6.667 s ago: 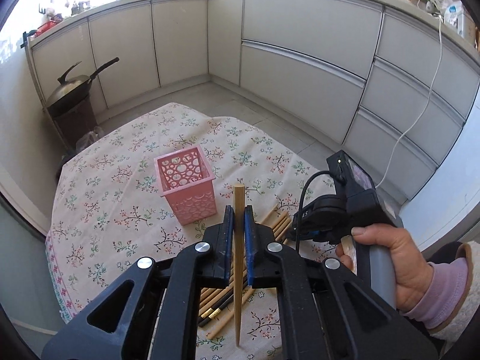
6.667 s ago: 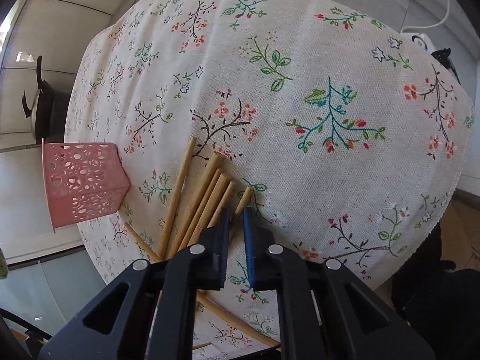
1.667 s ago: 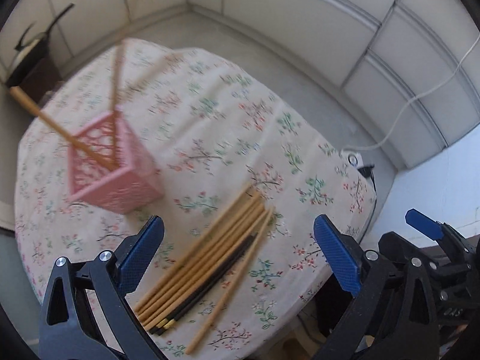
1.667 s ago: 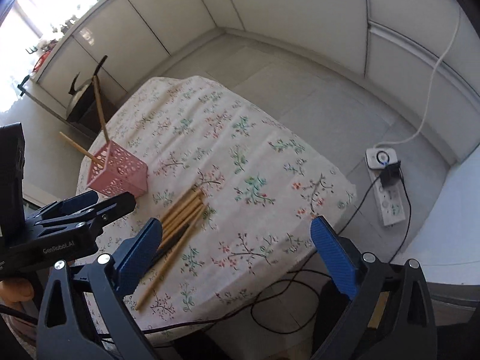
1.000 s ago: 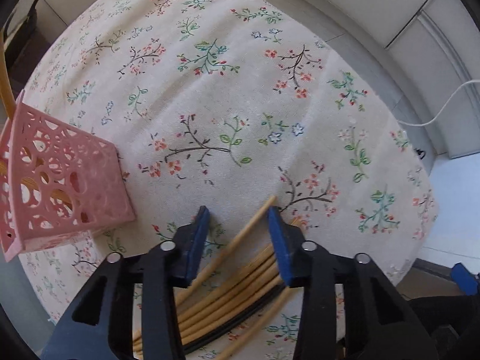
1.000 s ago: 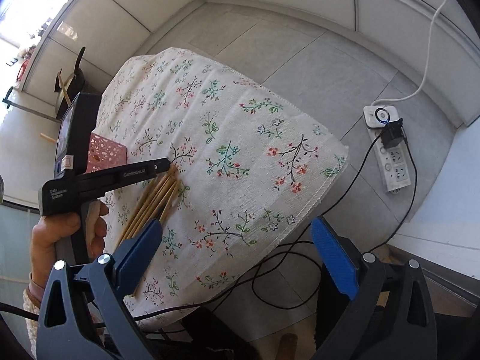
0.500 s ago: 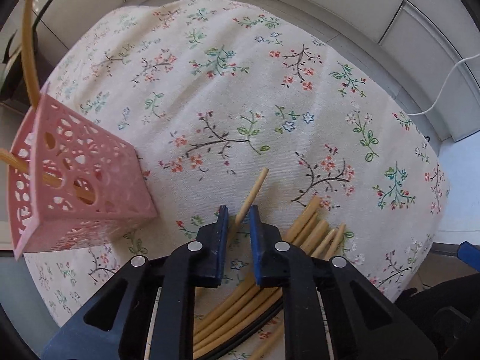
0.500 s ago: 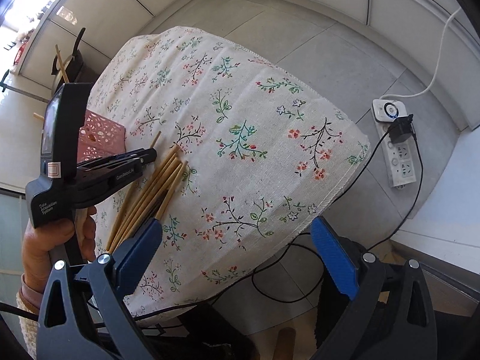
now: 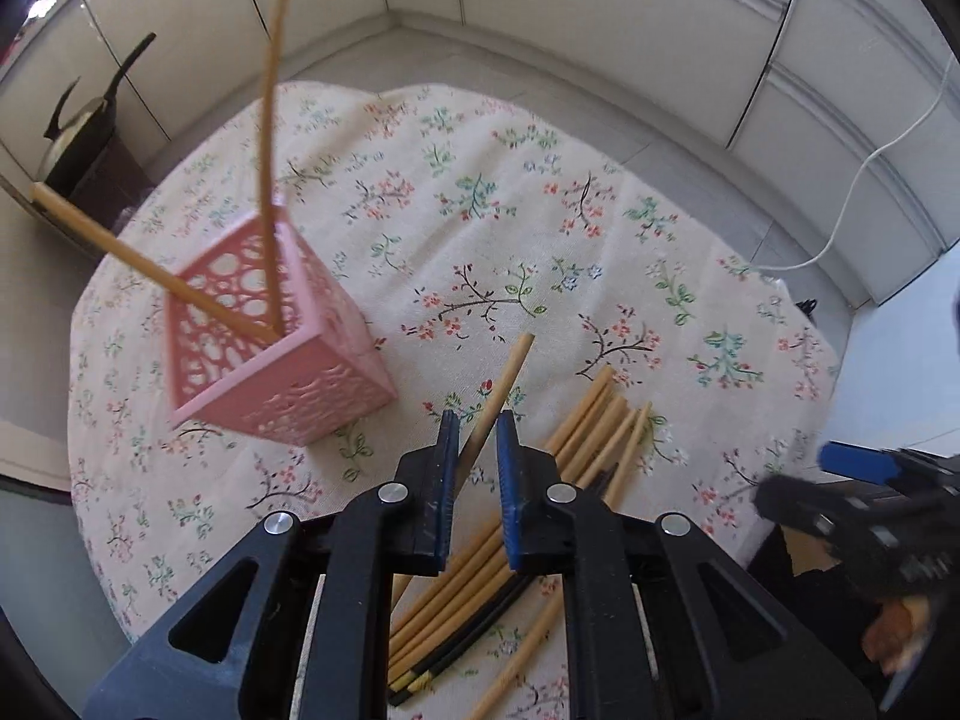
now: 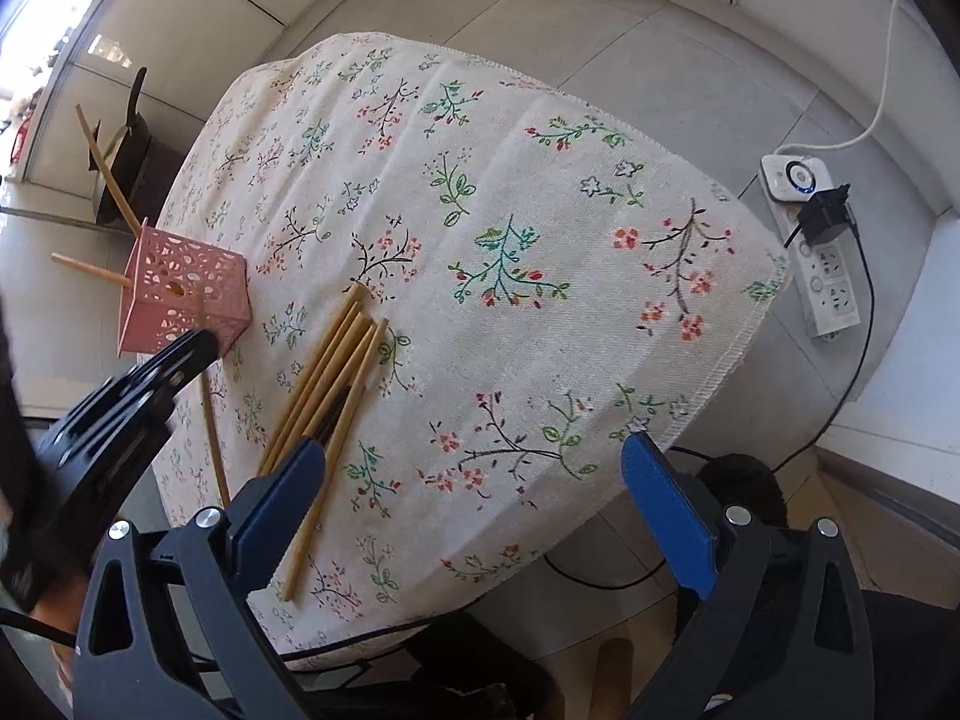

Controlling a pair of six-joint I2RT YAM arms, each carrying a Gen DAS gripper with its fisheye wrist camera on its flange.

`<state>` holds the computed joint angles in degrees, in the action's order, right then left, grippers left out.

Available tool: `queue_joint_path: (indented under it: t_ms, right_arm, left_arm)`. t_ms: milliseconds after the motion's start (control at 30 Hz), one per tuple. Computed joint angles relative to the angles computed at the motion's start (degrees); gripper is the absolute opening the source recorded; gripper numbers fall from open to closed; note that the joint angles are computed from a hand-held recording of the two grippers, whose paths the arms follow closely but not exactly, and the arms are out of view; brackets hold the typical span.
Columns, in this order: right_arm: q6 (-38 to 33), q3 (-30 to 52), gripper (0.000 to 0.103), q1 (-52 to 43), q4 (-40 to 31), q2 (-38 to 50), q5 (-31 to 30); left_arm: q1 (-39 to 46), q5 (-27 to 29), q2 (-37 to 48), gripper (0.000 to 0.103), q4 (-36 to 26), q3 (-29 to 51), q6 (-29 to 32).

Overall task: Organize utensils
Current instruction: 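Lift the gripped chopstick upright with the left tool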

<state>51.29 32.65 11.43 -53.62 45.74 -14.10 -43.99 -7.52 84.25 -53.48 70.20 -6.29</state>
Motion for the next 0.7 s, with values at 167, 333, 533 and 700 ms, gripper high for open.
queue_joint_path:
  t_ms: [167,333,533,700]
  right_arm:
    - [1.91,0.54,0.084,0.45,6.62,7.58,-2.13]
    - [4.53,1.26,0.064,2.71,12.0,14.44,-2.32]
    - [7.61,2.89,0.049,4.72,16.51,19.31,-1.59]
    - [9.21,5.13,0.036,7.56,18.53,24.12,0.8]
  left_arm:
    - [1.06,0.25,-10.22,0.007,-2.91,-0.95,-0.98]
    - [1.49,0.58,-16.95,0.006,-3.92,-1.58,-2.73]
    - [0.53,-0.66,-24.26,0.005,-5.78,-2.25,-4.31]
    - [1.51,-0.45,-26.28,0.005,-6.13,-2.11,-3.93]
